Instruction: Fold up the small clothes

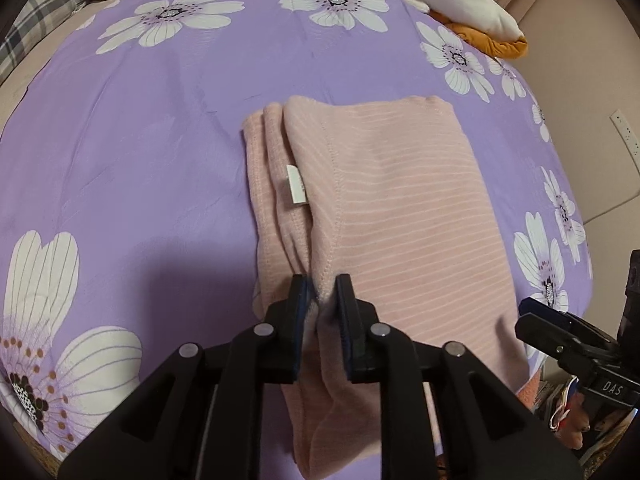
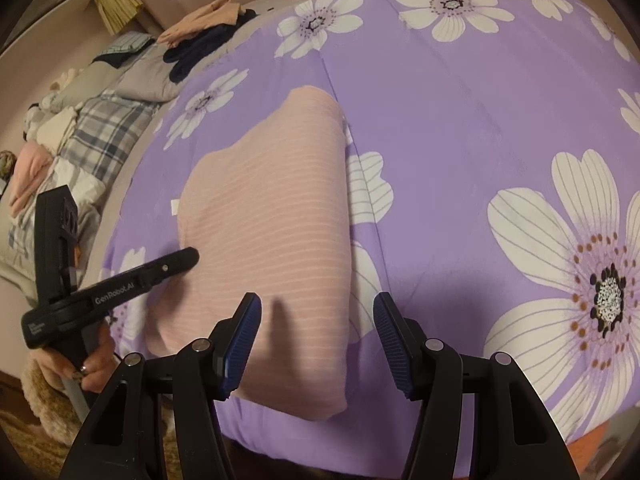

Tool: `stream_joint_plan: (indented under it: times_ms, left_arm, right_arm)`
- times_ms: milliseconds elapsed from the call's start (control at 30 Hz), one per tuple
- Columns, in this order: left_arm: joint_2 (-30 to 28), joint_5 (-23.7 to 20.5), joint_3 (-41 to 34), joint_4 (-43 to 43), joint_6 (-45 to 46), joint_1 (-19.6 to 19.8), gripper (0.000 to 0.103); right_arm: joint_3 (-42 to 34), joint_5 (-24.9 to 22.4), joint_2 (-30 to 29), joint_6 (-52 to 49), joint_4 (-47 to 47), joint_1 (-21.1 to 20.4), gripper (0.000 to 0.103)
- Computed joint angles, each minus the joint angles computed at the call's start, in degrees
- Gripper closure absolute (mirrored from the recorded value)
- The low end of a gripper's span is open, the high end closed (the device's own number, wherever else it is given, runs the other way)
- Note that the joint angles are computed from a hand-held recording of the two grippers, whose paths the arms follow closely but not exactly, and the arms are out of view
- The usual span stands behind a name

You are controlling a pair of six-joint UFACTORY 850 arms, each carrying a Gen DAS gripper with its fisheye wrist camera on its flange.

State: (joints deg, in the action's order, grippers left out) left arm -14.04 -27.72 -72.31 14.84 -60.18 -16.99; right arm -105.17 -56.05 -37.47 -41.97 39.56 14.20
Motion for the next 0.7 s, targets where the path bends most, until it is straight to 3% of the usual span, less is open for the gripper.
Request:
stream_joint_plan:
  times_ms: [67,233,300,433,500,700]
  left_arm:
    - [0.1,-0.7,0.0,0.9,-1.2,0.0,0.073]
    - [2.2,0.1,1.2,-4.6,1.8,0.9,0.062]
    - [3.3,0.5,1.8,-2.1,-0.8,0.5,0.055]
    - [4.9,2.4,3.1,2.7,-4.8,0.1,0.029]
    - [4.6,3.1,3.4,0.0,-2.8,0.5,0.027]
    - [2.9,5.7,4.5,-15.0,9.6,2.3,0.023]
  right_arm:
    - [-0.1,0.1,-0.2,0.7,-0.8,0.0,0.044]
    - [0.0,0.4,0.0,1.4,-1.4,0.2,0.044]
    - [0.2,0.7,0.1,1.3,-1.3,0.2,0.044]
    - [0.0,1.0,-0.2,1.5,-1.0,0.2,0.041]
    - [-0.2,1.2,-0.4,1.4,-0.8,0.3,0.035]
    - [-2.6,-0.9,-2.6,0.6,0.4,0.8,0.035]
